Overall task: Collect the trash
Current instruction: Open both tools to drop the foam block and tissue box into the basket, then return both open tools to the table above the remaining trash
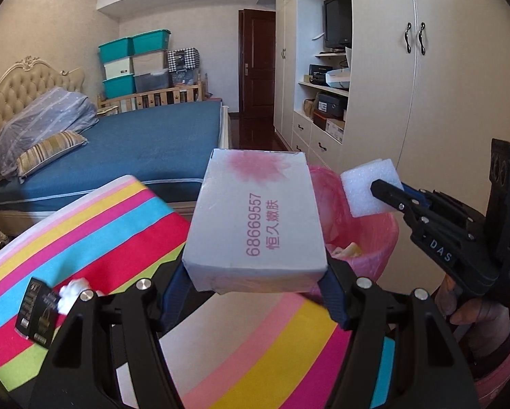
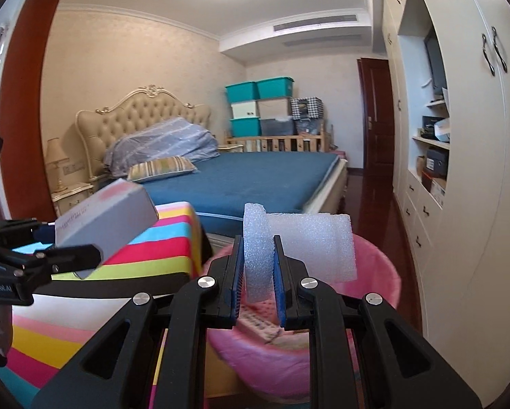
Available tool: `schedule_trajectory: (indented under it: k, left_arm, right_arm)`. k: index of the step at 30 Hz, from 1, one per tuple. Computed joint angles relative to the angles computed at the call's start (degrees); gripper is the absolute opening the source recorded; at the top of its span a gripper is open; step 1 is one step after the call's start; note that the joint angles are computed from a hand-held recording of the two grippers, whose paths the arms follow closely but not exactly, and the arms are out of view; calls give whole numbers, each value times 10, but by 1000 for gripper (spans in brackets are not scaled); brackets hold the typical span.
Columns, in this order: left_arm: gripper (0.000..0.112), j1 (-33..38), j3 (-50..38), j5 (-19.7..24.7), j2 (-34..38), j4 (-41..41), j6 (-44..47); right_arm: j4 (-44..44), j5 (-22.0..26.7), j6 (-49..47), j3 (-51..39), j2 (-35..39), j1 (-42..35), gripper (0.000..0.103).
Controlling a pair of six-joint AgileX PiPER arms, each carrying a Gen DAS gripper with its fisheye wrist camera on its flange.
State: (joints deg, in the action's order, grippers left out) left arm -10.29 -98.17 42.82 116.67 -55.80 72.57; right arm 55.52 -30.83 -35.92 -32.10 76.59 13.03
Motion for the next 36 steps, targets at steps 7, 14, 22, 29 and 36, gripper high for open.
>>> schedule_trajectory:
  k: [7,14,22,29,36]
  left_arm:
    - [65,-47,-201,62,109,91,-167]
    - [66,-93,-426,139,229,147,-271]
    - [96,-117,-288,28,170,133,-207]
    - [98,-70,-71,-92,69,39,-14]
    - [98,19,49,-109,6,-103,179]
  right_arm:
    - [-210,16,185,38,17,-78,18]
    - [-256,-51,284,125,0,-88,81]
    - [-136,-94,244,201,-86,-33,81]
    - [-48,-98,179,192,-106,19,81]
    - [13,-86,119,133,-71,68,82]
